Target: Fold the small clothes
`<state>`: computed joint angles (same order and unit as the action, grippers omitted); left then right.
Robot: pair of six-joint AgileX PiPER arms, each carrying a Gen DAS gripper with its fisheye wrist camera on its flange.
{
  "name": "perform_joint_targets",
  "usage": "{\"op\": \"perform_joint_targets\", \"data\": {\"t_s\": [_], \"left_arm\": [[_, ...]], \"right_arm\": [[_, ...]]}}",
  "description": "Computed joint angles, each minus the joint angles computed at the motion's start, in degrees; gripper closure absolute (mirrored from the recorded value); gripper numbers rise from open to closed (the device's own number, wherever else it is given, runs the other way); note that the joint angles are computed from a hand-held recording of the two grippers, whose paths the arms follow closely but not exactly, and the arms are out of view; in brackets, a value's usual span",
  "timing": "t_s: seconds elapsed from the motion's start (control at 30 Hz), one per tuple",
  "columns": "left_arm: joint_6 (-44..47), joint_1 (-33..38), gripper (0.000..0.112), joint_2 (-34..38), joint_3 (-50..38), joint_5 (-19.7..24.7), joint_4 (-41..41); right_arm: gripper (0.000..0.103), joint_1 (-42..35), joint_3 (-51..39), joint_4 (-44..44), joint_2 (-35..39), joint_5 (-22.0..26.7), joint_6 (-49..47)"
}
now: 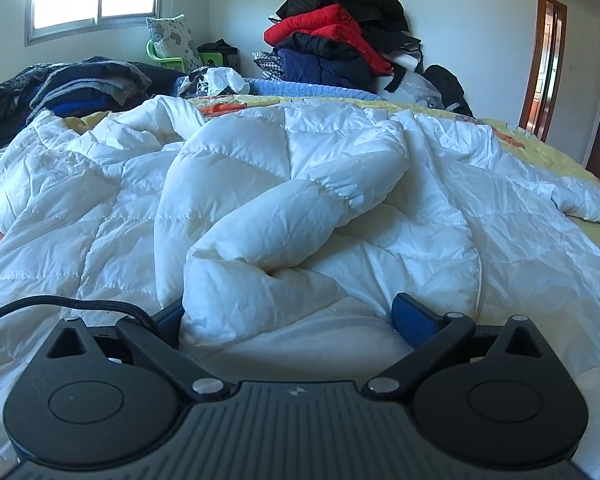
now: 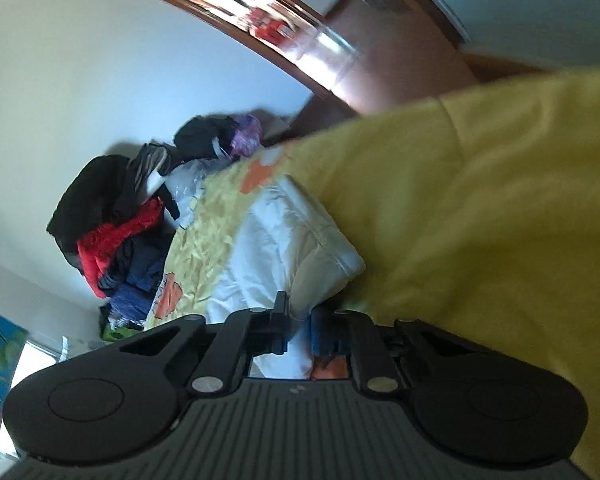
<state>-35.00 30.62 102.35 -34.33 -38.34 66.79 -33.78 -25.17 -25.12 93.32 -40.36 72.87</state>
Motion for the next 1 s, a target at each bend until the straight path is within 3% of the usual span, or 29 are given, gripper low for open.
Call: {"op": "perform_joint_targets", "data": {"t_s": [0.17, 0.27, 0.4, 0.53, 0.67, 0.77, 0.83, 0.93, 1.0], "left_arm": [[-4.0, 1.8, 0.009, 0.6, -0.9, -2.2, 3.7], [-10.4, 4.4, 0.009, -1.4, -1.5, -4.4, 9.5], [-23.5, 15.2, 0.009, -5.1, -4.2, -17.6, 21.1], [-37.1, 22.6, 0.009, -3.8, -12.8, -26.3, 27.4], [-51.2, 26.5, 0.009, 1.5, -22.1, -30.3, 30.0], [-51.7, 28.2, 0.009, 2.7, -23.4, -28.6, 29.1], [-51.9, 29.4, 0.009, 3.5, -24.7, -28.9, 29.8], [-51.9, 30.5, 0.009, 4.1, -26.4, -29.6, 31.7], [-50.0, 31.3, 0.009, 3.8, -26.3, -30.0, 31.2]], "right_arm": [[0.090, 7.8, -1.2, 3.2, -10.7, 7.3, -7.2], [0.090, 16.8, -5.2, 8.3, -15.2, 13.2, -13.7], [0.090, 30.8, -13.6, 14.2, -14.7, 15.6, -19.3], [0.090, 47.3, -27.1, 16.8, -5.3, 14.7, -22.5], [0.090, 59.6, -42.8, 12.8, 9.3, 16.1, -19.0], [0.090, 66.1, -55.1, 5.7, 22.4, 19.9, -8.5], [0.090, 69.5, -63.2, -4.2, 30.2, 24.2, 2.1], [0.090, 73.1, -72.5, -16.7, 36.9, 30.0, 13.2], [0.090, 74.2, -73.8, -16.6, 37.8, 29.1, 14.5]]}}
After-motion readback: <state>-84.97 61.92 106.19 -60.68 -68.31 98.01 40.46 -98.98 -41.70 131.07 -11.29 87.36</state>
